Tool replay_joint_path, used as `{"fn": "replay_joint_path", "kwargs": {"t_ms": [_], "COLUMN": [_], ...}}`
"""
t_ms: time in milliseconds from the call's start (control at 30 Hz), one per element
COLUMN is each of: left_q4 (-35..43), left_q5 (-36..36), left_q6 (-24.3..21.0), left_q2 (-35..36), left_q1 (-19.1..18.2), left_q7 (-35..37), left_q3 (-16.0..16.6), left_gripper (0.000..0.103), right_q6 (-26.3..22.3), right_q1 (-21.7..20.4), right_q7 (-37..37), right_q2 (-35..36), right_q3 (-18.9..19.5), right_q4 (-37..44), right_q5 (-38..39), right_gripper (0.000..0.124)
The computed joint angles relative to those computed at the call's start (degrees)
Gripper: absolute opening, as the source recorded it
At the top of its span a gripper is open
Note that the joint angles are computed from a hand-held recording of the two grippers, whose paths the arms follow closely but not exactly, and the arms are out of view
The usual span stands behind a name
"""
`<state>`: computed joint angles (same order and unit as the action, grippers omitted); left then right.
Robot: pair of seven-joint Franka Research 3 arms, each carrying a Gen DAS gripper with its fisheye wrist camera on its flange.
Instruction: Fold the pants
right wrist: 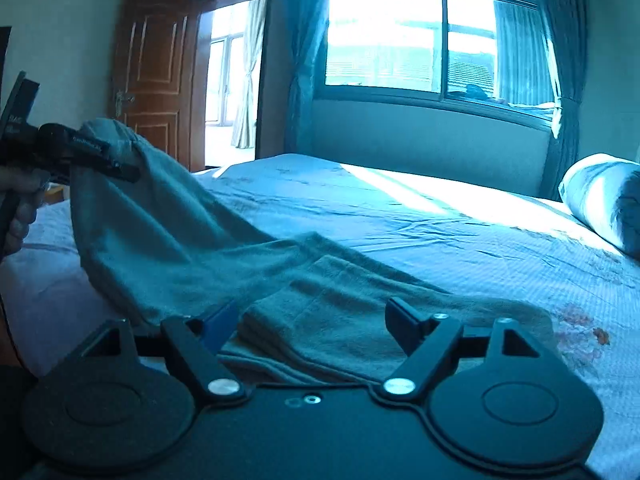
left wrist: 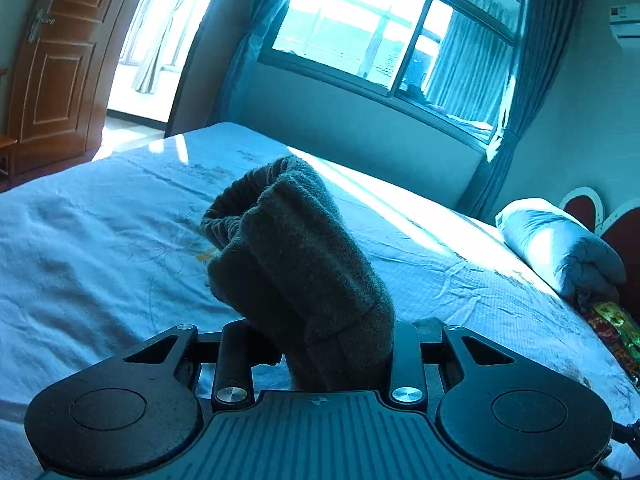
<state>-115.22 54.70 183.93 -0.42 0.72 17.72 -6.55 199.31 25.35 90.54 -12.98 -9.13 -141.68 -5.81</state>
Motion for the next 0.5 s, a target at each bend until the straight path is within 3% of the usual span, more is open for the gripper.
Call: {"fn": "replay_joint_path", "kwargs": {"t_ms": [100,200,267,367,433,500], "left_q4": [5.0,10.88,14.5,21.88,27.17,32.53], "left_q5": [3.52,-5.41,-14.05,-22.92,-26.72,-28.01], "left_q6": [-1.49,-3.17,-3.8,-6.8,-11.56,-18.5], "left_q2": [1.36,5.18,8.51,15.58,21.07,25.85], "left_q1": [-2.37,-5.57,-5.64,-5.55,-6.57,-10.75], "left_q7": [2.2,16.86,28.35,42.81,50.99,53.67], "left_q3": [-1.64,-4.83,-9.26,-17.46,-22.54,-22.64], "left_gripper": [0.033,0.033,0.033,0.033,0.034,0.044], "right_q6": [-1.3,-2.34,-1.37,-0.45,0.7,1.15], "right_q1": [2.32,6.53,5.75,1.37,3.0,6.76], "right_q7": [8.21,16.61,19.34,21.63,25.5,31.23], "right_q2": [-0.91,-2.4,-3.35,-3.41,-3.79,-4.06], "right_q3": [-6.97,-16.03,-17.91,-16.91,-21.16,-27.23], "right_q4": [0.74,0.69,-0.37,-1.56,-2.48,-2.79], "right_q5": [1.8,3.46,5.57,8.24,6.87,4.26], "right_gripper": [0.074,0.074,0.074,0.075,0.075,0.075]}}
